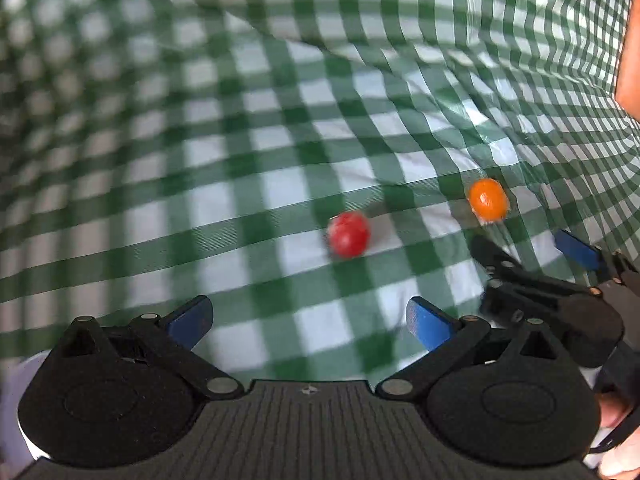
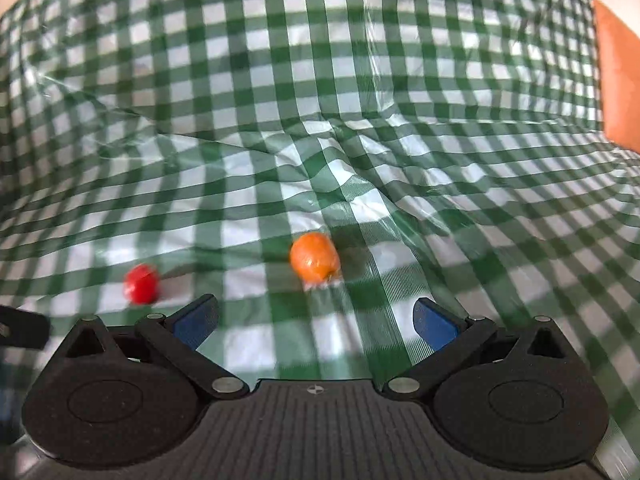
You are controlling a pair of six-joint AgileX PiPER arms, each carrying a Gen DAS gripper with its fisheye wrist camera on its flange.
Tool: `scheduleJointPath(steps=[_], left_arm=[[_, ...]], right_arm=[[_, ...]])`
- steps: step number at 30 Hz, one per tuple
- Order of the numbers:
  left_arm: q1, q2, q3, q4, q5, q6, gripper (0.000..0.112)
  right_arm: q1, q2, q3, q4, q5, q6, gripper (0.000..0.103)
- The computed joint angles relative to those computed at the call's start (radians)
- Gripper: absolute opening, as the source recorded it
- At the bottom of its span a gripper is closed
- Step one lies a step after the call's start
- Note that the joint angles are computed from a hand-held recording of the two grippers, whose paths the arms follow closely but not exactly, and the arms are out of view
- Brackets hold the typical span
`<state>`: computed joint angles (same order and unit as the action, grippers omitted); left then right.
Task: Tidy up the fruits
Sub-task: 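Grasp the red tomato with the left tool while the right tool grasps an orange, then carry the red tomato and orange over the blue plate and release both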
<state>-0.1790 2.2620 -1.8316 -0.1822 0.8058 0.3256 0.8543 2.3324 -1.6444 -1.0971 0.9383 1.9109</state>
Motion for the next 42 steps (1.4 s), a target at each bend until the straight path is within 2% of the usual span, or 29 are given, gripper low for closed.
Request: scheduleJointPath(steps=[1,4,7,12,15,16,17,18,19,20,21,24,28,32,35,42], left_arm=[[-0.008,0.044,-0.055,-0.007,0.011,-0.004,0.103],[-0.035,0.142,-0.159,0.028,-0.016,-0.038,0.103],[-0.054,0.262,-0.323,0.100,0.044,-0.107,0.103],[-0.041,0.252,-0.274,0.078,-0.036,-0.114,0.103],[-0.043,0.246,-0.271,0.095,-0.031,-0.129,0.102],[-0.047,0.241,-0.268,0.114,-0.029,-0.154,0.098],[-0.046,0.217,-0.229,0.112,-0.059,-0.161,0.083],[-0.046,0.191,-0.190,0.092,-0.085,-0.145,0.054],[-0.050,0.166,-0.155,0.085,-0.106,-0.128,0.038],[-0.053,0.152,-0.139,0.088,-0.106,-0.115,0.032],[-0.052,0.133,-0.111,0.079,-0.117,-0.101,0.032],[-0.038,0.064,-0.021,0.036,-0.146,-0.045,0.032],[-0.024,-0.071,0.119,0.062,-0.169,-0.044,0.032],[0.003,-0.255,0.293,0.104,-0.161,-0.057,0.032],[0.042,-0.413,0.442,0.107,-0.163,-0.033,0.032],[0.200,-0.730,0.676,0.059,-0.055,0.100,0.032]], right_arm=[[-0.029,0.010,0.008,-0.030,-0.045,0.001,0.102],[-0.082,0.069,-0.031,-0.087,-0.094,-0.017,0.102],[-0.122,0.144,-0.128,-0.040,-0.085,-0.097,0.102],[-0.140,0.171,-0.147,-0.066,-0.109,-0.071,0.102],[-0.137,0.171,-0.144,-0.070,-0.106,-0.066,0.102],[-0.136,0.171,-0.143,-0.072,-0.103,-0.065,0.102],[-0.138,0.174,-0.155,-0.066,-0.101,-0.077,0.091],[-0.137,0.169,-0.147,-0.080,-0.110,-0.064,0.078],[-0.131,0.157,-0.127,-0.117,-0.121,-0.032,0.043],[-0.121,0.144,-0.116,-0.125,-0.112,-0.039,0.037],[-0.118,0.147,-0.130,-0.114,-0.105,-0.070,0.037],[-0.120,0.143,-0.115,-0.134,-0.107,-0.020,0.037],[-0.106,0.128,-0.104,-0.112,-0.015,-0.001,0.037],[-0.041,0.007,0.029,-0.162,0.076,0.106,0.037],[0.046,-0.085,0.083,-0.174,0.160,0.133,0.037],[0.353,-0.243,0.115,-0.035,0.277,0.097,0.037]])
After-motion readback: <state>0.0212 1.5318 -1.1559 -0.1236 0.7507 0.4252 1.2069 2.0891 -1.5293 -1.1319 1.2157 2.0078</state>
